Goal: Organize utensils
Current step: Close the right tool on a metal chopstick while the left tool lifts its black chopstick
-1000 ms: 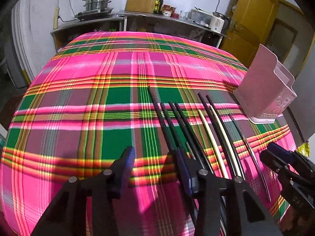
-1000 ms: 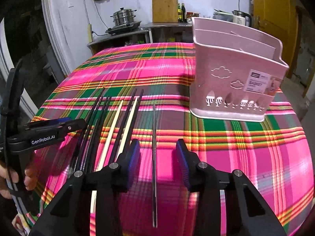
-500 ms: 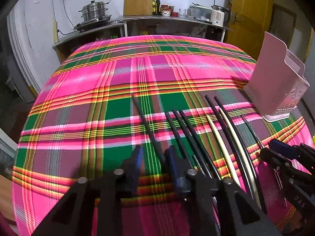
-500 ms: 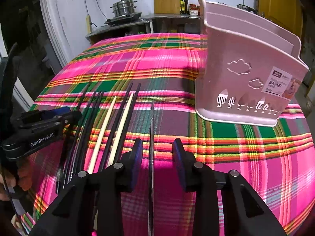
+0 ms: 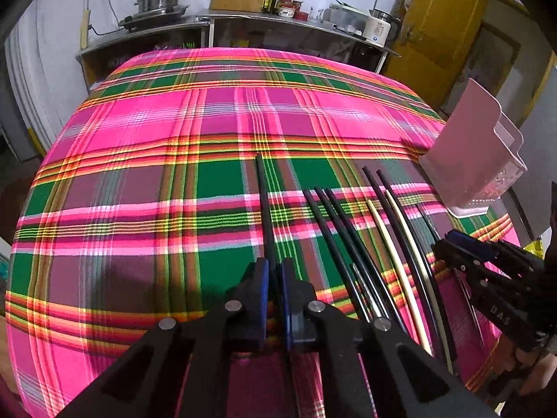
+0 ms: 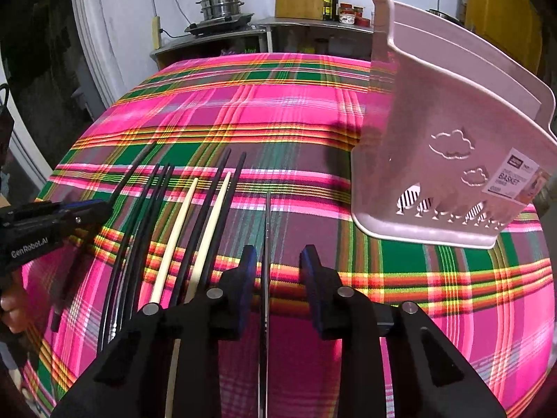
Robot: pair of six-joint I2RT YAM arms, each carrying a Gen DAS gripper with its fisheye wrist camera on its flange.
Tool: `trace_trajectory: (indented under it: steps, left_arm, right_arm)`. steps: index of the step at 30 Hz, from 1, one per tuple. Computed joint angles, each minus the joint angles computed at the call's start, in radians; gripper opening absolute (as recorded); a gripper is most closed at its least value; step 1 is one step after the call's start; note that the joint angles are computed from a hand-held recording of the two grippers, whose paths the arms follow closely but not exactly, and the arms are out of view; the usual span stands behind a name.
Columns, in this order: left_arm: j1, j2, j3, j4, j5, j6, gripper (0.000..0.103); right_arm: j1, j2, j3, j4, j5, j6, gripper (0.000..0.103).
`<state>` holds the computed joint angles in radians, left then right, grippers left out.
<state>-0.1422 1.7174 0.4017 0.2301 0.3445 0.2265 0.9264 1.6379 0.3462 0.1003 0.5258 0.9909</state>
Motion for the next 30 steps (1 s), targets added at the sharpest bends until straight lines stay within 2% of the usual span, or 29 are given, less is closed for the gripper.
trace_trajectory:
  steps: [10, 12, 15, 19, 23, 30]
  left_arm:
    - [-0.097, 0.053, 0.097, -0.033, -0.092, -0.044, 0.014]
    - [-0.120, 0.057, 0.101, -0.027, -0.127, -0.033, 0.014]
    - [-0.136, 0.059, 0.112, -0.035, -0.160, -0.026, 0.006]
    - [-0.112, 0.021, 0.099, -0.053, -0.126, -0.020, 0.005]
    - [-0.081, -0.108, 0.056, -0.104, -0.069, 0.003, 0.005]
    - [0.021, -0.432, 0.007, -0.321, 0.075, 0.079, 0.005]
  right_arm:
    - [-0.038, 0.007, 0.028, -0.024, -0.034, -0.052, 0.019]
    - [-0.047, 0.016, 0.038, -0.023, -0.038, -0.059, 0.010]
    - [-0.064, 0.012, 0.029, 0.000, -0.051, -0.064, 0.006]
    - [-0.057, -0.018, 0.003, 0.022, -0.062, -0.041, 0.006]
    - [-0.013, -0.077, -0.005, -0.020, -0.025, -0.002, 0.005]
    - [0.091, -0.245, 0.006, -0.197, 0.074, 0.073, 0.006]
